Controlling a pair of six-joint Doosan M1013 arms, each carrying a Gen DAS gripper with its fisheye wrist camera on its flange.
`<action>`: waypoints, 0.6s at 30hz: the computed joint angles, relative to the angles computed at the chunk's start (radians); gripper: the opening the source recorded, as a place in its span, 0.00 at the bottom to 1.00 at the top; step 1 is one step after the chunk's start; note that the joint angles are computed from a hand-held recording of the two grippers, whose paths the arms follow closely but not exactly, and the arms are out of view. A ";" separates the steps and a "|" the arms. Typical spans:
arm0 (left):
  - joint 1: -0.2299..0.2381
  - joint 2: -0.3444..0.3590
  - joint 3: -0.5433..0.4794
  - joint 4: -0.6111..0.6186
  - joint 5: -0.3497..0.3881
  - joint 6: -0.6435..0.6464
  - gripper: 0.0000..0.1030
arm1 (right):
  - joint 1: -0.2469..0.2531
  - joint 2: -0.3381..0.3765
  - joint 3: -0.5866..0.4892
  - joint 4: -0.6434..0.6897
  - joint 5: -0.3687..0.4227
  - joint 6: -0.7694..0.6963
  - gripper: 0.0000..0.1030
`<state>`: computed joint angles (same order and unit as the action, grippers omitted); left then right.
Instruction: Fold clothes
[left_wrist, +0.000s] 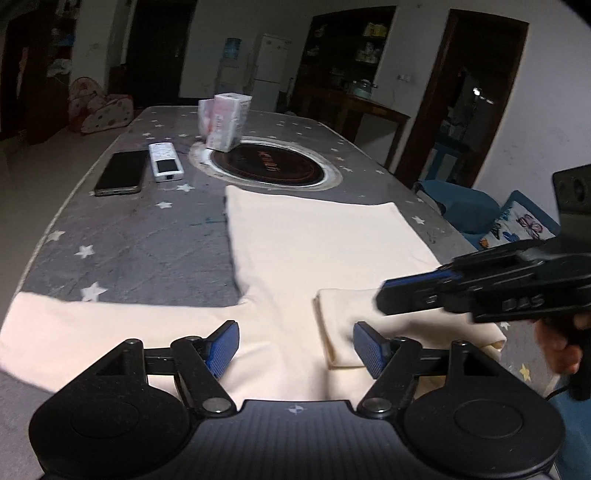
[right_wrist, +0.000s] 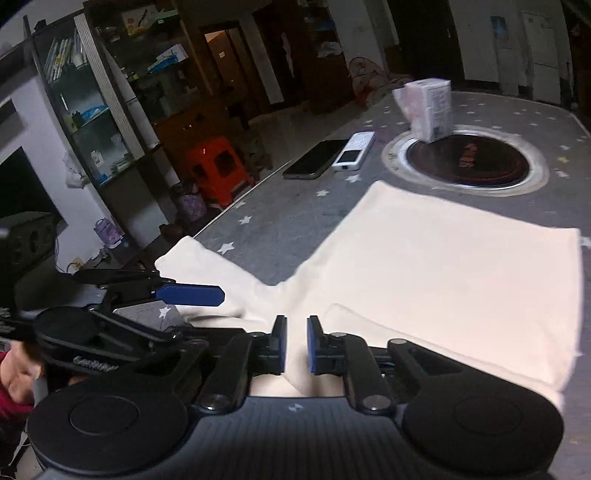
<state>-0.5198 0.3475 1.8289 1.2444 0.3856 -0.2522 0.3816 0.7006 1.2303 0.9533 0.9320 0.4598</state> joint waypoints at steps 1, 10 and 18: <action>0.000 0.006 -0.006 0.002 -0.009 0.011 0.68 | -0.007 -0.003 -0.005 -0.018 -0.006 0.006 0.18; -0.003 0.076 -0.095 -0.170 -0.028 0.280 0.56 | -0.066 -0.077 0.094 -0.194 -0.140 0.081 0.19; -0.019 0.112 -0.132 -0.218 0.050 0.382 0.10 | -0.092 -0.087 0.136 -0.195 -0.190 0.105 0.21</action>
<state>-0.5384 0.4593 1.6973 1.0260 0.4356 0.1297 0.2898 0.6138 1.3660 0.7580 0.7422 0.5645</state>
